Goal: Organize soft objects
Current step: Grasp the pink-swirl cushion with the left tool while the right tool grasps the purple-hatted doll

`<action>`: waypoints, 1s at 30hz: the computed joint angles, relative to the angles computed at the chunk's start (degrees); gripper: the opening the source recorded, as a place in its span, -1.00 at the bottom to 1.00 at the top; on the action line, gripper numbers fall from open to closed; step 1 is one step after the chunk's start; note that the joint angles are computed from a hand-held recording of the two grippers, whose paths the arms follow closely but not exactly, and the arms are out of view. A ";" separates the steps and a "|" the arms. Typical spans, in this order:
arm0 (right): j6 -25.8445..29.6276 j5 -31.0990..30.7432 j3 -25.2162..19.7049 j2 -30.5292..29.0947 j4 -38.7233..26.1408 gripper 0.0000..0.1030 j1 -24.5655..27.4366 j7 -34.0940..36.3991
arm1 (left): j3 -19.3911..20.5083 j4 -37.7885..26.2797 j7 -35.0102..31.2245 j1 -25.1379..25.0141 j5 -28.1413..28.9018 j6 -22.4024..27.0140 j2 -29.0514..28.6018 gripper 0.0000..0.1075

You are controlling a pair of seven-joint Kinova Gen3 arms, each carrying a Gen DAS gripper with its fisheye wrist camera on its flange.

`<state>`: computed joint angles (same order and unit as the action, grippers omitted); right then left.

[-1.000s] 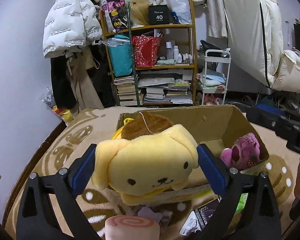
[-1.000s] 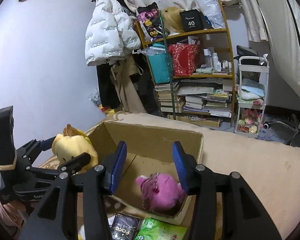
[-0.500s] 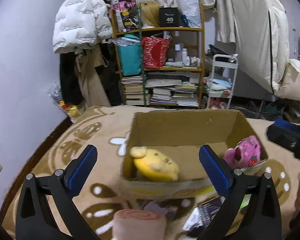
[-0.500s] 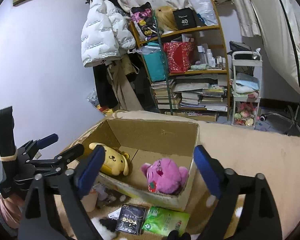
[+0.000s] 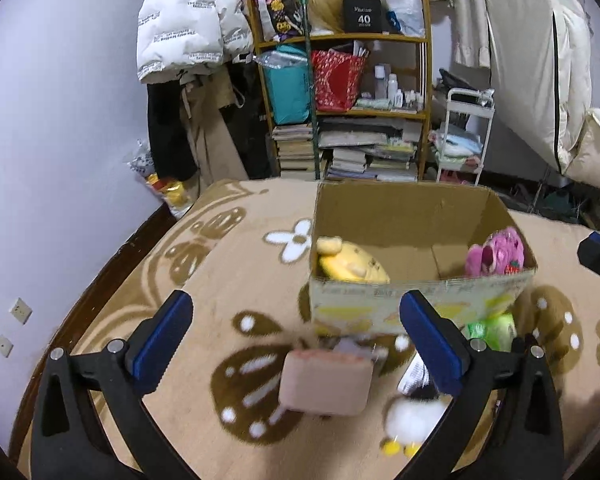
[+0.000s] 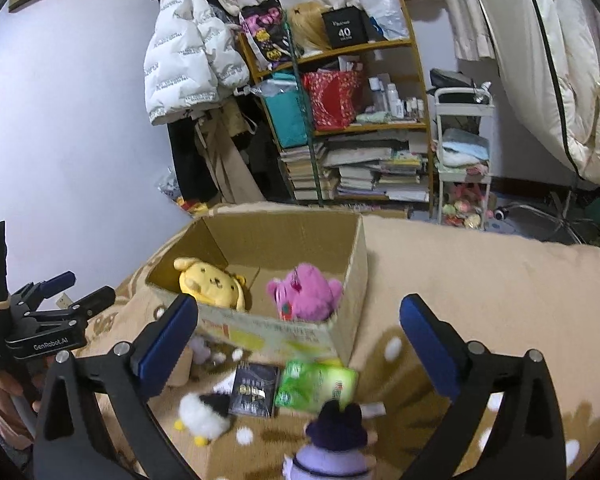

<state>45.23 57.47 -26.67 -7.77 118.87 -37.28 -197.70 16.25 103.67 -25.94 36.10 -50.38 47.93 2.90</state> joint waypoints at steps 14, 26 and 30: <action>6.22 -9.99 -2.48 0.66 -1.52 1.00 -3.36 0.24 | 0.32 -0.89 -10.99 -2.05 12.93 4.90 -0.70 0.90; 2.52 -18.46 2.55 3.47 -1.13 1.00 -3.09 3.95 | -2.71 -2.93 -16.93 -3.47 20.45 2.43 3.85 0.90; 1.06 -20.88 4.06 5.02 -1.30 1.00 -2.55 6.32 | -3.91 -4.39 -18.42 -3.27 21.74 2.23 6.00 0.90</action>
<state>46.29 36.58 -22.61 -2.74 117.57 -39.83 -191.38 12.34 99.28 -44.36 32.83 -28.64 50.16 8.90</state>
